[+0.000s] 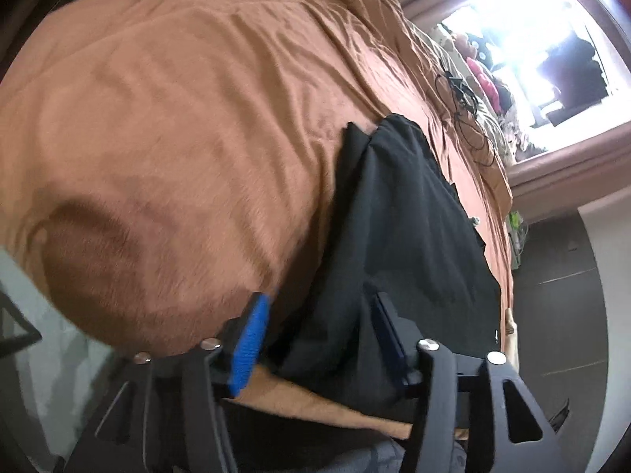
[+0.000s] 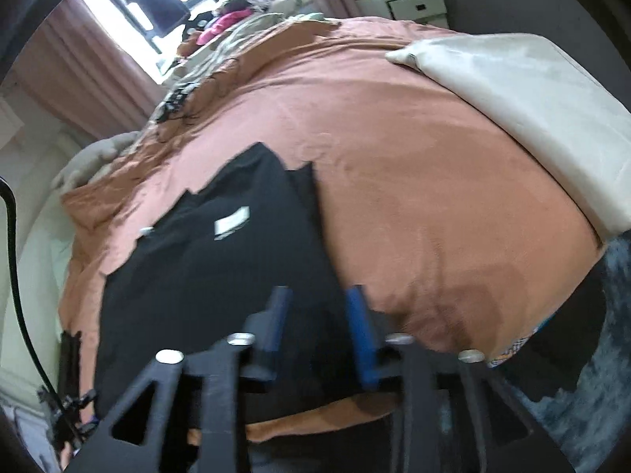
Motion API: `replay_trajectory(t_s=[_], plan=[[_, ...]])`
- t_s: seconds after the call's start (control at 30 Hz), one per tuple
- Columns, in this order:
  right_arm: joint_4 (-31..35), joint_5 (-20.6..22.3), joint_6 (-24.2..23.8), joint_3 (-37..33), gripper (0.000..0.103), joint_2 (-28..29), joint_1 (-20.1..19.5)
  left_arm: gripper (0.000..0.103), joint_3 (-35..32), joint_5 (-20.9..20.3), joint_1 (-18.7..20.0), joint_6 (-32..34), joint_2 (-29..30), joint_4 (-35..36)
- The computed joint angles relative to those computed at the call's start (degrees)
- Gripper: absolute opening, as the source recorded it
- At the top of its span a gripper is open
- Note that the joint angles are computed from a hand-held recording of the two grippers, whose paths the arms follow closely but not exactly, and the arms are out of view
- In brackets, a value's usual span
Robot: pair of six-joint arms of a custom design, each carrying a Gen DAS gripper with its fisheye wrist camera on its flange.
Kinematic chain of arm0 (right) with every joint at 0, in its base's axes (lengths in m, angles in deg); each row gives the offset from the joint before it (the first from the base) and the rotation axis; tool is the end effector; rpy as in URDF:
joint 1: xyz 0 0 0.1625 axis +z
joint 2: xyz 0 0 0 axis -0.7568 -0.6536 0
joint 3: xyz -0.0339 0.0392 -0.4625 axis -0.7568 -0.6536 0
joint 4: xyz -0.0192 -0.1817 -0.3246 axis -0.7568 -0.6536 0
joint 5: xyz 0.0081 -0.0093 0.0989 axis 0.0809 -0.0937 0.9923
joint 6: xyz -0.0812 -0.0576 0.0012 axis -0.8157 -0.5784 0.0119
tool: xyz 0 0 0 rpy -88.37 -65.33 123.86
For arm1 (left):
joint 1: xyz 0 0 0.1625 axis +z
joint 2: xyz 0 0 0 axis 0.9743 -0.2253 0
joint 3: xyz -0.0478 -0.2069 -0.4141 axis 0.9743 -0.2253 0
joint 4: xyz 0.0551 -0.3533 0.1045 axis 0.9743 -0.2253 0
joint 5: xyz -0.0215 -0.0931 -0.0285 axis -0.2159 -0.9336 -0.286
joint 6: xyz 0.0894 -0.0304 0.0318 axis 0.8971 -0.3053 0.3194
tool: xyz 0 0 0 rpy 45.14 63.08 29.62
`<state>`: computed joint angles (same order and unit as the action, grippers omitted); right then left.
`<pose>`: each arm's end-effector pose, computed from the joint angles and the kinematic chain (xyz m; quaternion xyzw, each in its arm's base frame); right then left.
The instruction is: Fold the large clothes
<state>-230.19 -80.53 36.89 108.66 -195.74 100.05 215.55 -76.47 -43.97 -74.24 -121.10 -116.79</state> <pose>-0.0688 -0.3066 0.4754 -0.1217 -0.8807 0.4100 0.2036 -0.2591 -0.3920 0.1461 -0.1392 0.9475 -0.2767 0.0789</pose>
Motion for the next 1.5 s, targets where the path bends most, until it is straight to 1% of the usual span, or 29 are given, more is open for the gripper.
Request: replay_trajectory(t_s=[0.07,0.13,0.23,0.27,0.33,0.43,0.53,0.6,0.63,0.67,0.73,0.77,0.83,0.9,1.0,1.1,1.17,1.27,1.37,1.5], plan=[[-0.26,-1.37,-0.52,0.45,0.039,-0.04,3.26,0.057,1.18,-0.8,-0.12,-0.77,-0.46,-0.78],[-0.21,-3.49,-0.47,0.9,0.039,0.52,7.01,0.057,3.11,-2.34,0.13,-1.45,-0.33,-4.98],[0.57,-5.62,-0.04,1.49,0.039,1.74,11.41,0.057,4.5,-3.8,0.37,-1.86,-0.15,-8.48],[0.72,-7.47,0.41,1.67,0.039,2.74,13.71,0.057,4.9,-4.14,0.31,-1.84,-0.14,-9.38],[0.64,-9.6,1.02,2.19,0.039,4.17,16.65,0.057,5.34,-5.3,0.59,-1.29,0.14,-11.35],[0.84,-11.57,1.71,3.06,0.039,5.92,20.07,0.057,5.76,-6.0,0.87,-0.6,1.07,-14.02],[1.61,-12.0,2.27,3.8,0.039,7.25,22.37,0.057,5.82,-5.43,0.93,0.22,2.27,-15.47],[1.72,-13.07,2.71,4.21,0.039,8.42,24.2,0.057,5.32,-4.88,1.06,1.11,3.04,-15.41],[1.69,-13.41,2.68,4.45,0.039,8.87,24.91,0.052,5.12,-4.36,0.97,1.52,3.36,-15.48],[1.49,-13.75,2.5,4.69,0.039,9.55,25.76,0.04,4.61,-3.83,0.87,2.29,3.69,-14.76],[0.48,-15.99,2.31,5.23,0.039,12.1,28.43,0.033,4.13,-3.4,0.93,3.18,4.51,-14.64],[0.53,-16.61,2.28,5.2,0.039,12.86,29.02,0.028,4.37,-3.33,1.0,3.44,4.87,-15.68],[0.05,-17.9,2.64,5.43,0.039,15.54,30.36,0.025,4.86,-3.1,0.93,4.02,5.66,-17.77],[-0.84,-19.39,3.22,5.49,0.039,18.77,31.31,0.024,5.44,-2.99,0.87,4.25,6.11,-19.67],[-1.86,-20.36,3.67,5.21,0.039,22.46,31.83,0.024,6.17,-3.37,1.0,3.58,6.62,-22.21],[-3.5,-23.13,4.48,4.13,0.039,26.59,32.63,0.024,6.15,-2.43,0.24,1.87,6.3,-20.85],[-3.98,-24.11,5.41,2.99,0.039,28.42,32.6,0.025,5.81,-2.04,0.01,0.94,6.09,-19.7],[-4.53,-25.63,5.91,0.53,0.039,30.93,32.94,0.025,5.78,-2.88,0.58,-0.71,6.12,-20.48],[-5.26,-27.32,6.58,-1.96,0.039,32.95,33.59,0.024,6.21,-4.42,1.54,-4.2,6.06,-22.01],[-4.47,-28.26,7.37,-5.83,0.039,35.48,34.16,0.025,5.69,-4.53,1.72,-8.04,5.59,-20.38]])
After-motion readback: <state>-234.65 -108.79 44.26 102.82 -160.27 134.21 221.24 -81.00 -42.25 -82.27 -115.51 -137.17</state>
